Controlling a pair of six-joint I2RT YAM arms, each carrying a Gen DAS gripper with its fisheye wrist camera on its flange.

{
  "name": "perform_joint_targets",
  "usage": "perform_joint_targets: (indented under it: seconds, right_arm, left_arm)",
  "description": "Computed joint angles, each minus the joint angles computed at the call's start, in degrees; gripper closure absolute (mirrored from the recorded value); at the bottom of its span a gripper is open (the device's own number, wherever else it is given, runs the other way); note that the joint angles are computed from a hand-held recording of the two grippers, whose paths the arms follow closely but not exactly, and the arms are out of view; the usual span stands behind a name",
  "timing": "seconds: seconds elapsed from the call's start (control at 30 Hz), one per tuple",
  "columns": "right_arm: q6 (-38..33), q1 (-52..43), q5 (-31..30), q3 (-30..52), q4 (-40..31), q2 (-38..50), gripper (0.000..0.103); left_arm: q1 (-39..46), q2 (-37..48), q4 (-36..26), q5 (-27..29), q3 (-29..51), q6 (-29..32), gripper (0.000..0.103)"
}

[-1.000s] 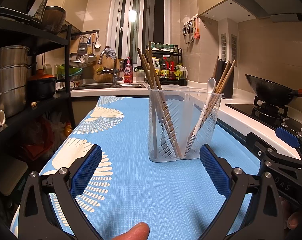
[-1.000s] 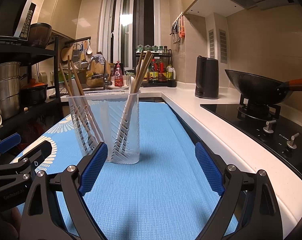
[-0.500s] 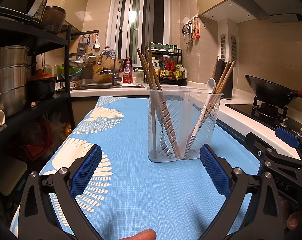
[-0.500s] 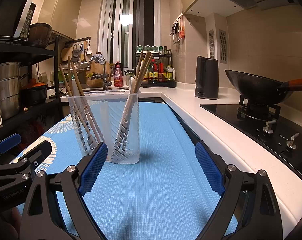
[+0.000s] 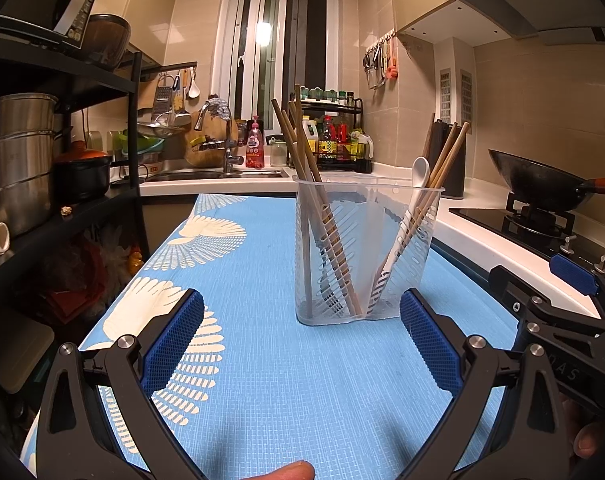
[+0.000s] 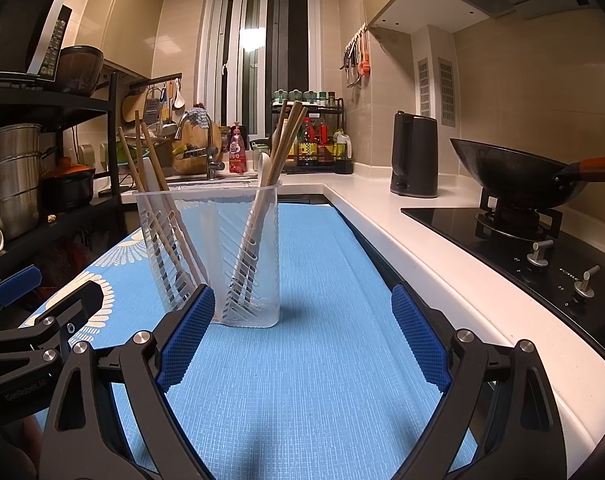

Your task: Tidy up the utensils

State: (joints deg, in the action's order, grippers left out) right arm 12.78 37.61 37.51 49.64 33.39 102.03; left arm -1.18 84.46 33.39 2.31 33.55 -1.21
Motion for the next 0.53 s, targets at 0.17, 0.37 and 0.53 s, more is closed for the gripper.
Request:
perform_joint_targets:
  seconds: [0.17,0.37,0.53]
  right_arm:
    - [-0.1,0.0,0.0,-0.1,0.2,0.0,0.014]
    - [-0.1,0.1,0.1,0.0,0.1,0.1,0.014]
    - [-0.1,0.1,0.1,-0.1,0.1,0.0,0.014]
  left_arm:
    - [-0.1,-0.3,0.1,0.0,-0.2,0.0,0.008]
    - [-0.4,-0.4,-0.2,-0.1,0.1,0.0,0.008]
    - [0.1,-0.3,-0.4,0.4,0.2,-0.3,0.008]
